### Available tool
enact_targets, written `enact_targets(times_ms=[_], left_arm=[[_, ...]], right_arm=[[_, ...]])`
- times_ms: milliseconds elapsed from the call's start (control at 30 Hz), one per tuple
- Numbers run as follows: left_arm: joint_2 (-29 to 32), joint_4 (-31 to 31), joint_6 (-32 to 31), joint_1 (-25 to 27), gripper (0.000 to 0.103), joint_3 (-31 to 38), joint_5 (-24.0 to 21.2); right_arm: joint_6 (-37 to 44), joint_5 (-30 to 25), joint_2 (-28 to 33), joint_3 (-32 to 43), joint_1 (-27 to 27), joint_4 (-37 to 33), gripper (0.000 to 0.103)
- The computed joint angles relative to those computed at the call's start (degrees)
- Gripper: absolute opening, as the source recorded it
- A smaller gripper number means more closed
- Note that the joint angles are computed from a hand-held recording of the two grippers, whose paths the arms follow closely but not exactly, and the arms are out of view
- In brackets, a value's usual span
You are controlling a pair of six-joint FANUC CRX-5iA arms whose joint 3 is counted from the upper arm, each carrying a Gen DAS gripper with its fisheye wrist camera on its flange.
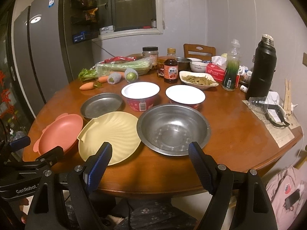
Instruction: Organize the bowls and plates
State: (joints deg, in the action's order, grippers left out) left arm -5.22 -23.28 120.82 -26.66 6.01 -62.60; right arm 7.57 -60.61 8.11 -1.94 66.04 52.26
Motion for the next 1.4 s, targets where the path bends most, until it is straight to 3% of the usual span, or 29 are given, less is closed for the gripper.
enact_targets(times_ms=[767,1000,1233,1400], left_arm=[[-1.2,1.5,-0.2,2.5,0.102,-1.8,1.3],[-2.7,1.7,1.1,5.5,0.102,-3.2,1.3],[-4.4,2.8,1.2,10.4,0.102,-5.4,1.3],[-4.9,5.0,-0.7,12.9,0.102,-7.1,1.5]], right_arm=[[1.3,-0.2,1.7,1.8,-0.3,-0.5,0.083],[3.1,3.7,3.3,3.8,-1.1,-1.7,0.083],[9.8,8.3,6.9,9.5,-2.3,-6.5,0.083],[19.4,9.1,11.4,17.3,-3.3,-13.8,0.083]])
